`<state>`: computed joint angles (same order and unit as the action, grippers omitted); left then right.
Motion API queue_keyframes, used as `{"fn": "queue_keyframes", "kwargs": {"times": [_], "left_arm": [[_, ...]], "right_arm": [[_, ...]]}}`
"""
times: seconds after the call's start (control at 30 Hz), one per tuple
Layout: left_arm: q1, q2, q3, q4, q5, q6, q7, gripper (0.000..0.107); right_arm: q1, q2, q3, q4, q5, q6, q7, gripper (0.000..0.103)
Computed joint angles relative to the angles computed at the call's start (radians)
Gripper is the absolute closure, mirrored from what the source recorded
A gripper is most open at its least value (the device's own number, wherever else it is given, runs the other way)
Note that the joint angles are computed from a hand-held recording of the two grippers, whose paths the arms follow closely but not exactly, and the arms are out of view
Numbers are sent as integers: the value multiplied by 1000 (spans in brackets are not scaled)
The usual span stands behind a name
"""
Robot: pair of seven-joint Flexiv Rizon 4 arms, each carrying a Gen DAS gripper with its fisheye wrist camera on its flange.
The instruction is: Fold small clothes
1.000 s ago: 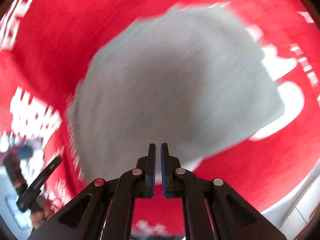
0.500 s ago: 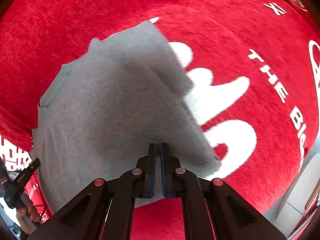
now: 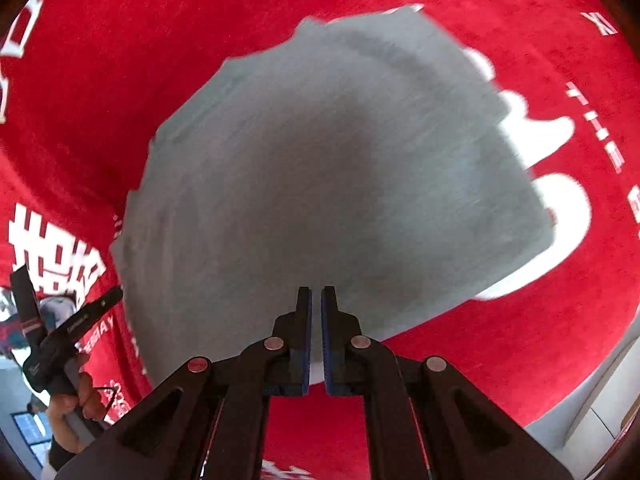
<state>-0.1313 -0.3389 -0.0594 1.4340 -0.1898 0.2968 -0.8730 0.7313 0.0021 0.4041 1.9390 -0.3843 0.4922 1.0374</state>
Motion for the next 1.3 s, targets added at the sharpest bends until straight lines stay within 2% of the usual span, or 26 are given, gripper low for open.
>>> {"fn": "queue_keyframes", "kwargs": {"times": [0.07,0.1,0.13,0.2,0.33,0.4,0.43,0.47,0.5,0.63,0.83,1.07,1.17,1.23,1.3], "left_arm": [[6,2,5,-1,0,8,-2,94],[8,3,7,-3,1,10,-8,57],[10,3,11,-7,1,13,-23,4],[17,22,10,30,-30,80,-28,5],[24,18,11,17,-23,69,-30,5],[27,13,13,6,-14,62,-38,5],[17,11,11,8,-5,69,-57,5],[15,7,12,4,1,67,-65,5],[12,4,12,0,9,66,-73,5],[-8,6,24,-2,88,92,-95,5],[-5,-10,25,-22,105,66,-113,5],[3,-19,21,-29,109,44,-71,5],[8,-20,20,-26,94,38,-55,5],[10,-23,21,-30,93,32,-52,5],[11,-29,21,-38,90,19,-52,5]], "right_arm": [[-2,-29,-11,-14,-11,34,-25,98],[3,-36,-11,-20,-17,38,-24,98],[4,-48,-16,-25,-26,56,-32,98],[11,-70,-23,-43,-37,72,-46,98],[23,-107,-41,-65,-60,117,-56,97],[27,-122,-50,-69,-70,151,-52,89],[28,-130,-54,-71,-75,165,-50,68],[31,-135,-58,-71,-82,178,-46,43],[35,-137,-62,-67,-100,195,-30,37],[42,-156,-84,-46,-179,287,34,37],[51,-172,-106,-24,-260,365,128,35],[53,-181,-131,-4,-381,420,233,31],[52,-181,-153,20,-482,460,348,30],[48,-183,-162,30,-545,478,418,24],[42,-185,-173,40,-623,502,491,22]]}}
